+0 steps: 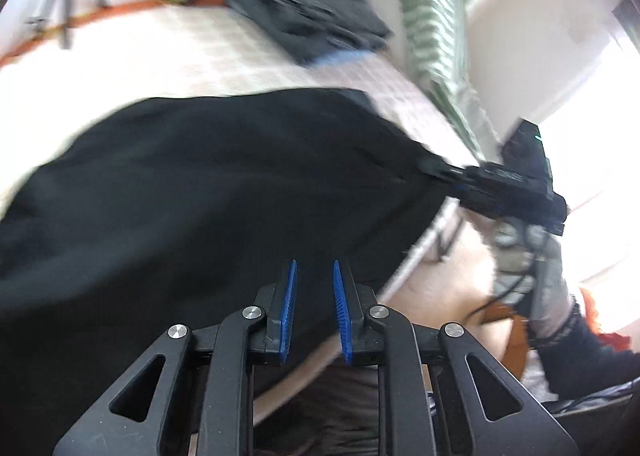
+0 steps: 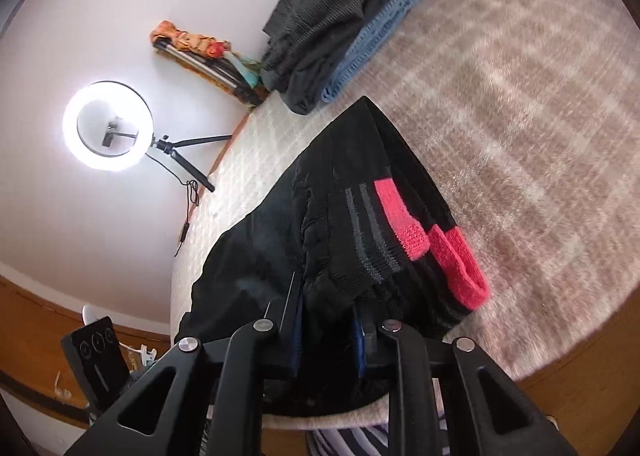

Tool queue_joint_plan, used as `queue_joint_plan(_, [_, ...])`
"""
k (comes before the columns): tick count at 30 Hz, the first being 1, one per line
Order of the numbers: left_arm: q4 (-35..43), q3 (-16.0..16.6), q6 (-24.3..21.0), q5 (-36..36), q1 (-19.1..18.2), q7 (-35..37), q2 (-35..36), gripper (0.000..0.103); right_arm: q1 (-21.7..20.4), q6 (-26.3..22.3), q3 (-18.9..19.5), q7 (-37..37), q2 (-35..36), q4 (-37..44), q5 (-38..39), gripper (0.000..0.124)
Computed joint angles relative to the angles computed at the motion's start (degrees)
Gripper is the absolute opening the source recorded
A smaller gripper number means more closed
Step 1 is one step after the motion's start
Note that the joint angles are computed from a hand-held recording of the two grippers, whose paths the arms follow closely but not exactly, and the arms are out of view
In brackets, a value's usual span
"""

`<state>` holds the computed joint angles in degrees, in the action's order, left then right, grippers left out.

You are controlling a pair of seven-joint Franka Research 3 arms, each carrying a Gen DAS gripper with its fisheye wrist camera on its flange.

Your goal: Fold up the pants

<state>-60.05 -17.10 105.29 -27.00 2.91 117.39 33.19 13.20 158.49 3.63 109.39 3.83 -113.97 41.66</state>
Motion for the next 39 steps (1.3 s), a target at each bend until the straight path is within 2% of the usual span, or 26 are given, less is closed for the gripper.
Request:
queue_joint_plan(4, [-7.30, 2.60, 4.52, 3.64, 0.95, 1.54, -4.95, 0.017, 0.38, -1.32, -0.34, 2.29, -1.48, -0.37, -5.39, 0.017])
queue_joint_plan(6, [-7.83, 3.13, 3.34, 4.11, 1.61, 0.92, -4.95, 0.017, 0.47, -1.97, -0.65, 4.61, -2.55, -1.50, -9.54, 0.016])
queue_joint_plan(11, [-11.95, 4.06, 3.97, 5.66, 2.14, -1.10, -5.63, 0.017, 0.64, -9.72, -1.25, 10.21, -0.55, 0.25, -24.76, 0.018])
queue_joint_plan(13, [-14.25, 4.06, 3.77, 5.45, 2.63, -1.39, -6.48, 0.017, 0.94, -12.30, -1.38, 10.51, 0.37, 2.31, -29.79, 0.028])
queue_joint_plan(16, [-19.03, 3.93, 6.11, 3.53, 3.51, 0.21, -9.44, 0.017, 1.49, -16.25, -1.92, 14.06, 0.37, 4.73, -37.88, 0.042])
queue_joint_plan(18, [-20.42, 4.37, 6.85, 2.88, 3.72, -0.14, -10.39, 0.017, 1.92, -17.45, -2.16, 17.30, -0.67, 5.08, -44.74, 0.044])
queue_joint_plan(22, [-24.36, 5.87, 11.28, 0.51, 4.97, -3.10, -13.54, 0.017, 1.77, -16.91, -1.50, 19.41, -2.36, 5.25, -50.42, 0.045])
queue_joint_plan(23, [-25.58, 6.29, 12.19, -0.36, 5.58, -3.65, -14.56, 0.022, 1.98, -17.60, -1.20, 20.14, -2.09, 6.30, -52.93, 0.046])
queue_joint_plan(24, [-26.84, 6.94, 13.79, -1.11, 6.03, -5.35, -15.70, 0.037, 2.17, -17.99, -1.00, 20.42, -1.95, 6.99, -54.50, 0.050])
queue_joint_plan(26, [-28.80, 7.83, 15.90, -2.90, 7.07, -7.16, -17.39, 0.054, 2.42, -16.58, -0.63, 18.72, -1.30, 8.13, -53.97, 0.051])
queue_joint_plan(34, [-32.36, 12.82, 18.71, -5.63, 12.35, -20.07, -20.70, 0.055, 4.54, -13.72, 0.10, 10.32, 3.83, 14.06, -46.78, 0.051])
queue_joint_plan(39, [-34.92, 14.25, 17.17, -8.95, 15.50, -25.94, -21.80, 0.055, 5.96, -13.59, -0.11, 7.06, 6.38, 16.74, -43.77, 0.051])
